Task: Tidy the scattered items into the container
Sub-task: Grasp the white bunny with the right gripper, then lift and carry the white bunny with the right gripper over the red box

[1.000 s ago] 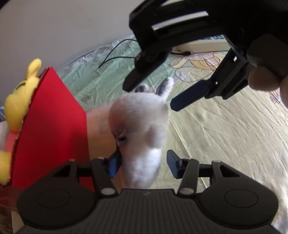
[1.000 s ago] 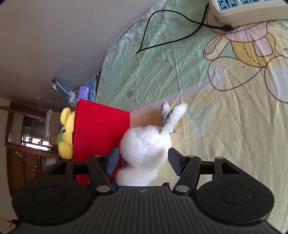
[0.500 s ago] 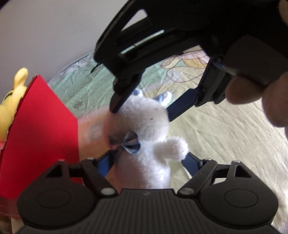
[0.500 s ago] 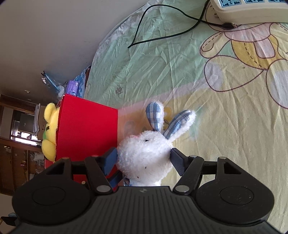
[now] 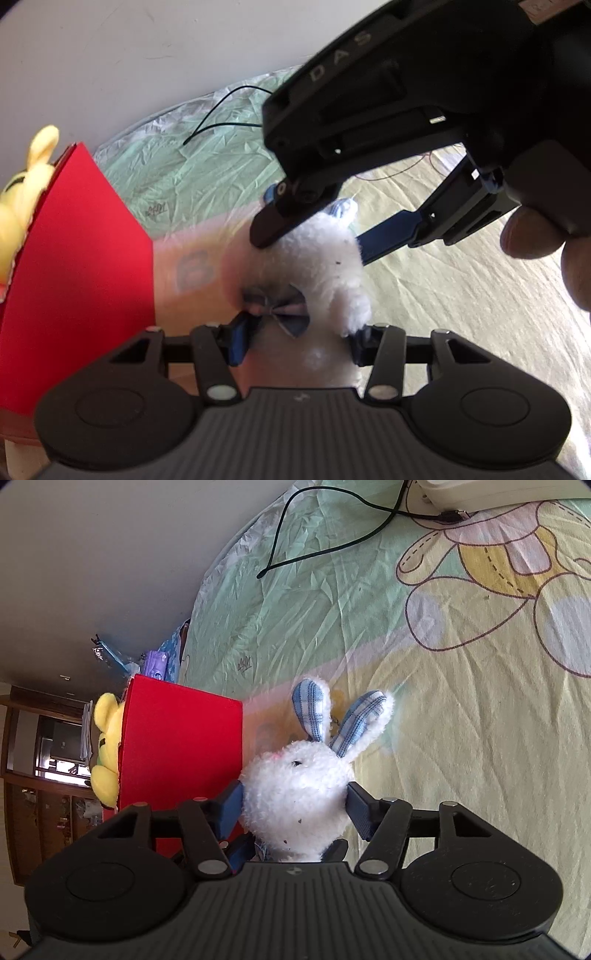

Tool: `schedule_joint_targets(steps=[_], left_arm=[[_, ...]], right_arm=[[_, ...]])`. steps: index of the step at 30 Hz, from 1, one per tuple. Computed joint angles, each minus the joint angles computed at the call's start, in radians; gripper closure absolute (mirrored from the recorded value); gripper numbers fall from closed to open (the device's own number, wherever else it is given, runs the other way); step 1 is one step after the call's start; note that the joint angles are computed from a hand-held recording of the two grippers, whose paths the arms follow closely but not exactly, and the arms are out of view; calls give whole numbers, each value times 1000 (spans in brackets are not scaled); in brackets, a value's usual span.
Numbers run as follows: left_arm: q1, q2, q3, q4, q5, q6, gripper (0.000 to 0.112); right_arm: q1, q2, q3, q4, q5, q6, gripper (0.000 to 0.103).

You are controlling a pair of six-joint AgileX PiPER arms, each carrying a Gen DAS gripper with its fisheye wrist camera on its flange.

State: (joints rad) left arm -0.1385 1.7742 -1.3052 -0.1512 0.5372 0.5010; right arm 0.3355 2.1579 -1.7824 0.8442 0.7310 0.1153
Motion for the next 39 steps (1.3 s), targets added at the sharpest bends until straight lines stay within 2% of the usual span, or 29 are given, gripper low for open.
schedule_joint_targets(steps=[3, 6, 9, 14, 18, 24, 27, 32, 35, 39], left_arm=[[2, -72, 56, -54, 4, 38, 64], [14, -88, 46, -108, 16, 89, 64], [31, -120, 57, -162, 31, 135, 64], [59, -199, 99, -225, 21, 197, 64], [103, -265, 123, -305, 24, 268, 64], [214, -341, 147, -449, 76, 406, 64], [289, -360, 137, -546, 132, 508, 64], [436, -349, 81, -680, 250, 681, 64], [536, -317, 31, -743, 324, 758, 64], [648, -258, -28, -802, 390, 846, 64]], right_arm=[[17, -56, 67, -16, -57, -1, 46], [39, -135, 162, -26, -139, 12, 47], [72, -202, 227, -92, -205, 70, 46], [120, -268, 264, -200, -268, 160, 46], [178, -318, 290, -335, -352, 264, 46], [284, -343, 291, -671, -451, 530, 46], [338, -338, 263, -934, -458, 774, 46], [425, -305, 177, -1319, -409, 1149, 46], [480, -253, 90, -1457, -366, 1286, 45], [540, -149, -87, -1504, -283, 1295, 45]])
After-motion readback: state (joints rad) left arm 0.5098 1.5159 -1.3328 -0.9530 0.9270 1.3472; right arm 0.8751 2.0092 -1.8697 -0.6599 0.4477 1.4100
